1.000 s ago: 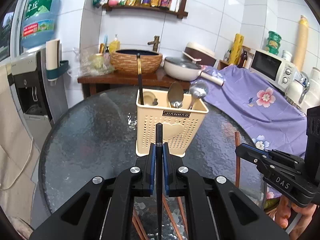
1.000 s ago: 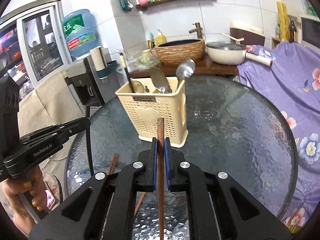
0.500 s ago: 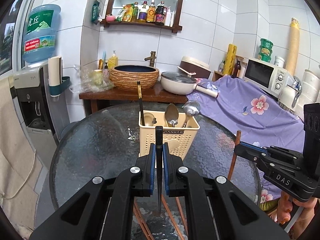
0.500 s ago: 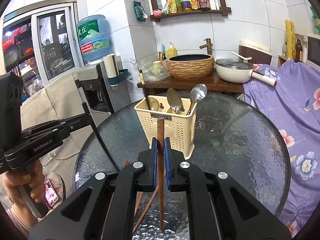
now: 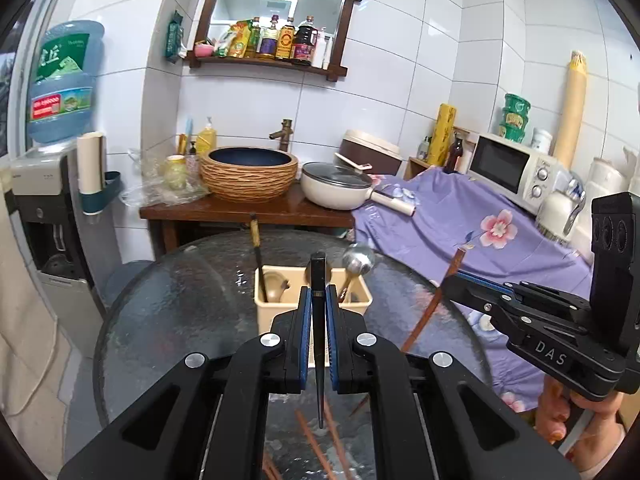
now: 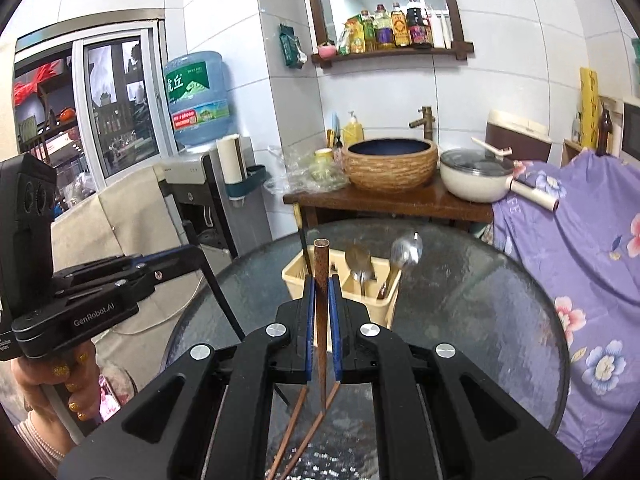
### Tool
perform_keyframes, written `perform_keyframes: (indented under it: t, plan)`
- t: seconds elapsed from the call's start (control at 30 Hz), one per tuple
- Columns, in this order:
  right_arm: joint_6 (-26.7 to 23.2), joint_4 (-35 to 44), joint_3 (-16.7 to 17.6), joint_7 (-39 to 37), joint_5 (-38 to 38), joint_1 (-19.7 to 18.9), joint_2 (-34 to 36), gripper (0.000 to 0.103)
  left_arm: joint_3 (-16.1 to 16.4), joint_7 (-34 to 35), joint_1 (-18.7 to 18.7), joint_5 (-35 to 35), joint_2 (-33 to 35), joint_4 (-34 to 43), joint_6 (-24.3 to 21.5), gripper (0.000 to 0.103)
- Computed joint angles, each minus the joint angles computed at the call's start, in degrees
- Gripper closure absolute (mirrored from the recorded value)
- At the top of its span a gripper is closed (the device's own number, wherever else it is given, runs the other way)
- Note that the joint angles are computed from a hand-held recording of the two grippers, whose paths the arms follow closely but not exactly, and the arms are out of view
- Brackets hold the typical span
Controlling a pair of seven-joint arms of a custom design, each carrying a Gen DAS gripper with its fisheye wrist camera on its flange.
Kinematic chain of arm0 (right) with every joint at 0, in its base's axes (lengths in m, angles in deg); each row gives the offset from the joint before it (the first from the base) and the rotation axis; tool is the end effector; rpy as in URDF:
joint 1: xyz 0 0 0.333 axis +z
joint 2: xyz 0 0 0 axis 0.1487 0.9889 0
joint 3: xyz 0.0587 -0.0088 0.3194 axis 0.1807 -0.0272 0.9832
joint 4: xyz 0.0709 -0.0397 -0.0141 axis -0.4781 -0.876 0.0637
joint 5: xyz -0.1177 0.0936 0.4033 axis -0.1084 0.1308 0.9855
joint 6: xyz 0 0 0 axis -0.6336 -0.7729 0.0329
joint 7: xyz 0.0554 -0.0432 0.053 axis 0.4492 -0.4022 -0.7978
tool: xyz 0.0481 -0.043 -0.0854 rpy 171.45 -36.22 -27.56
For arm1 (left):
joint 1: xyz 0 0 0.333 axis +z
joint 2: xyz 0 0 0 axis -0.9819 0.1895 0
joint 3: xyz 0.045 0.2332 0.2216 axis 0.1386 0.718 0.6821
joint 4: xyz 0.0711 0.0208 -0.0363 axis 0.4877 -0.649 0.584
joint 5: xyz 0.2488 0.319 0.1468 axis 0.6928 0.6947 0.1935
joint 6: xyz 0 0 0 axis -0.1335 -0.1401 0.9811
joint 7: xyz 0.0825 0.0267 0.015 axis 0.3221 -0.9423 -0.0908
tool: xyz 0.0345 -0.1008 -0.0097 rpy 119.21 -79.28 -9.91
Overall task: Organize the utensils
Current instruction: 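Carry both held chopsticks over the cream holder and lower them in, then open both tools to release the chopsticks into the holder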
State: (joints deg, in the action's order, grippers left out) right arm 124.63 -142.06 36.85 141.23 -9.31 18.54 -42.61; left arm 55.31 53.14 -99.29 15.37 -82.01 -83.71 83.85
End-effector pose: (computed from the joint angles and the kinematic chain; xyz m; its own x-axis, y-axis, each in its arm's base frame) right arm 0.3958 0.2543 0.7360 0.0777 -0.9838 -0.1618 -0.4577 0.1090 -0.8824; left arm 0.4277 -0.1219 0.7206 -0.5770 -0.7983 0.1723 -0.4606 0.1439 -0.8758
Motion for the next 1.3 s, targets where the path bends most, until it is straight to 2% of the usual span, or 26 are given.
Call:
perform_keyframes:
  t: [0.13,0.23,0.3,0.43,0.5,0.57,0.63,0.83,0.9,1.03,1.3]
  plan:
    - [-1.6,4.8,-1.4,-2.1,1.3,0.8,2.5,0.096,-0.8,-1.6,0.9,1.3,2.4,4.0,0.7,0.096]
    - [-2.9,9.4,-0.9,-1.9,-0.1,-0.5,4.5,0.096,-0.2,-3.1,1.0,0.8,4.8,8.5,-1.4,0.096]
    - [-3.8,12.3,-0.9,-1.9,-0.8,-0.9,5.9,0.096,-1.0,-4.7,2.2,1.3,6.8,11.7,-1.2,0.096]
    - [-6.1,19.6,-0.3,0.0,-4.9,-2.9,10.1,0.096,-3.6,-9.2,4.9,4.1,10.8,17.3,1.8,0.096]
    - [-7.3,22.8,0.7,2.3,-9.4,-4.3,12.1,0.096,-4.9,-12.3,6.0,5.8,13.3,20.1,3.8,0.096]
    - [-8.3,25.0,0.4,3.2,-11.9,-4.0,13.9,0.096,-6.6,-15.5,7.4,8.7,15.3,21.9,6.2,0.096]
    - [-9.8,26.6,-0.2,4.5,-13.7,-3.4,15.5,0.096,-7.1,-17.6,7.6,10.1,17.1,23.3,6.8,0.096]
    - [-9.8,24.7,-2.8,8.3,-17.7,-1.4,17.5,0.096,-9.0,-22.5,8.6,15.2,20.1,22.6,8.5,0.096]
    - [-9.4,22.9,-4.0,8.6,-16.7,-0.6,17.5,0.096,-9.4,-23.8,8.9,16.7,20.7,21.3,9.5,0.096]
    - [-8.3,19.6,-5.2,9.1,-15.7,0.2,17.1,0.096,-8.5,-22.2,7.9,15.6,21.1,19.3,8.6,0.096]
    - [-7.0,16.0,-6.1,9.0,-13.4,0.6,17.2,0.095,-8.9,-21.7,8.0,16.4,21.2,16.0,7.7,0.096]
